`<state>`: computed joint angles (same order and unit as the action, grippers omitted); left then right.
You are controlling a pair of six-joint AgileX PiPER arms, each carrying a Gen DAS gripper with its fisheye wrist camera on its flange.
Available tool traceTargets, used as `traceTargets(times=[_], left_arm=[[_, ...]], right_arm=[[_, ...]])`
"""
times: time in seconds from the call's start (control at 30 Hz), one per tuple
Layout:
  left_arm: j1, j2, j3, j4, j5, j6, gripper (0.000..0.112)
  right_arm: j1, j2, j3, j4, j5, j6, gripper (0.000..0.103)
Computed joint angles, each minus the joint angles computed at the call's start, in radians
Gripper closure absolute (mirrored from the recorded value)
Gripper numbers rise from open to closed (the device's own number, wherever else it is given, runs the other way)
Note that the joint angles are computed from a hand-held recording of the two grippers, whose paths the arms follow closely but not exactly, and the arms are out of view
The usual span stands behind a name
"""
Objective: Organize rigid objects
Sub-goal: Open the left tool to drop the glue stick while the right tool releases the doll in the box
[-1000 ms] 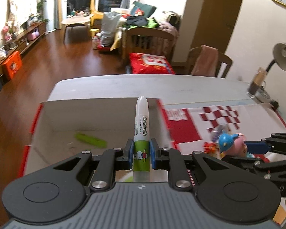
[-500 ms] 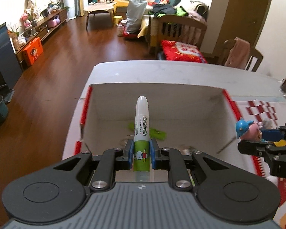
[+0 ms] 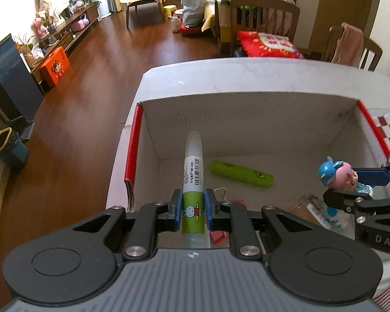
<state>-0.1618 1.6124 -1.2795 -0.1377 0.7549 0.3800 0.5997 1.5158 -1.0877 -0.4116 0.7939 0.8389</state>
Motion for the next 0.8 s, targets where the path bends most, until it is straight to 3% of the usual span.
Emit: traceTargets(times=[0.27, 0.47, 0.8], left_arm=[[-0.047, 0.045, -0.028, 0.082, 0.014, -0.047, 0.095], [-0.072, 0.086, -0.066, 0.138, 0.07, -0.087, 0.095], [-0.028, 0.062, -0.058, 0.063, 0.105, -0.055, 0.095]], right_arm=[[0.033, 0.049, -0.047, -0.022, 0.066, -0.033, 0.059], [0.034, 0.076, -0.075, -0.01, 0.09, -0.065, 0.057], [0.024, 0.022, -0.036, 0.026, 0.044, -0.095, 0.051]])
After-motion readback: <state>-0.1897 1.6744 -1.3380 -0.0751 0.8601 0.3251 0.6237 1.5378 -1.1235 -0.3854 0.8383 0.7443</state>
